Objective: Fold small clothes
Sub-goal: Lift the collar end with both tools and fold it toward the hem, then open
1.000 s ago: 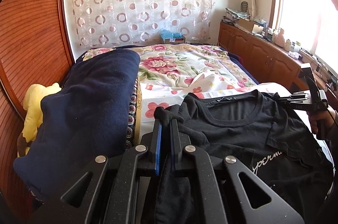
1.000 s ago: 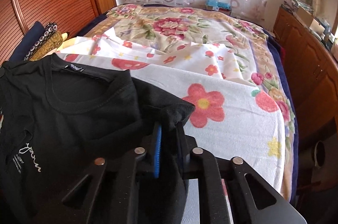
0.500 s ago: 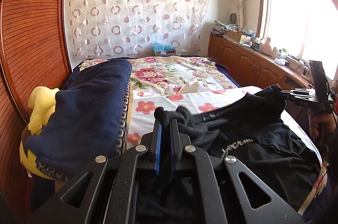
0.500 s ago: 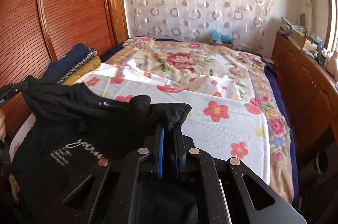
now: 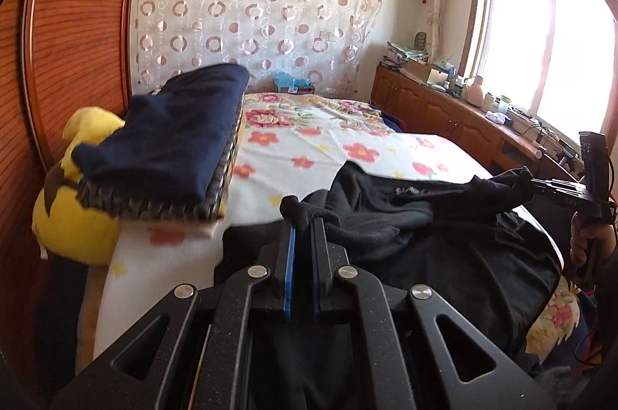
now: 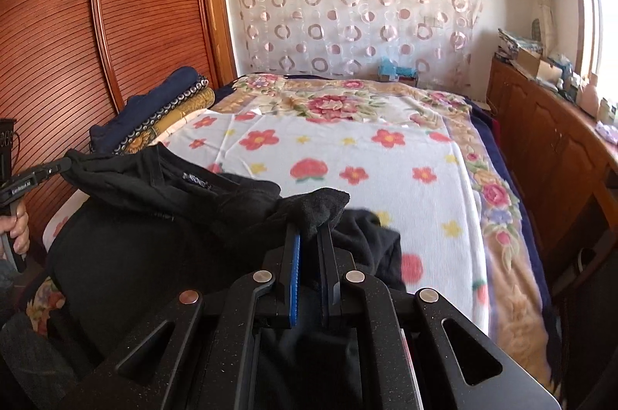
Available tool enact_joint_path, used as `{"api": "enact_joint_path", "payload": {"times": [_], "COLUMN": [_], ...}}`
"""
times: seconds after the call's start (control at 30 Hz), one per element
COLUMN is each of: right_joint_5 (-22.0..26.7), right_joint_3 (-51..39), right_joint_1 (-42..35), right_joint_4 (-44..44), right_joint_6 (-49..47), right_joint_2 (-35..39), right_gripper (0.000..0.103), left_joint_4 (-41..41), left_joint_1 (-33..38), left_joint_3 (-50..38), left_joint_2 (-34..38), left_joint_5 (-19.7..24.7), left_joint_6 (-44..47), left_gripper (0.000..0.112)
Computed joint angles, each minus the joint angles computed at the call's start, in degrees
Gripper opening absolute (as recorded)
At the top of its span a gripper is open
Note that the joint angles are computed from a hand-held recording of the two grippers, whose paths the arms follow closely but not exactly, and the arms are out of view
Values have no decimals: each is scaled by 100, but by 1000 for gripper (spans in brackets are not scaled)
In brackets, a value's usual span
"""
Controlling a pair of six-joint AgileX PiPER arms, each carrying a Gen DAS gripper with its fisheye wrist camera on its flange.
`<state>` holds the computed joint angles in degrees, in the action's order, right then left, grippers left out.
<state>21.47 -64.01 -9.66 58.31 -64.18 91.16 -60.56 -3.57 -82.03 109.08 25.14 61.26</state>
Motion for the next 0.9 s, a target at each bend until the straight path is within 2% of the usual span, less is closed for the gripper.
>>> {"api": "enact_joint_path", "payload": {"times": [0.13,0.3,0.43,0.53,0.7,0.83,0.9], "right_joint_5": [32,138,291,760,1147,1057,996], "right_joint_3": [643,948,1203,1376,1544,1596,1597], "right_joint_1": [-140,-275,-368,-748,-1042,-825,-746], "right_joint_4": [480,629,199,194,-341,-867,-990], "right_joint_6": [-443,-527,-259,-374,-7,544,750], "right_joint_2": [-474,-925,-1424,-1781,-2060,-1896,-1877], "right_gripper": [8,7,7,7,8,8,8], "left_joint_4": [-175,-650,-928,-1012,-576,-477,-508], "left_joint_1": [114,279,445,583,524,460,543], "left_joint_3": [378,908,1233,1343,1301,1412,1500], "left_joint_2": [-168,-595,-913,-991,-775,-752,-858], "left_joint_5": [9,-24,39,236,229,116,208], "left_joint_6": [182,692,1087,1210,927,928,1029], "left_gripper": [8,7,7,7,7,7,7]}}
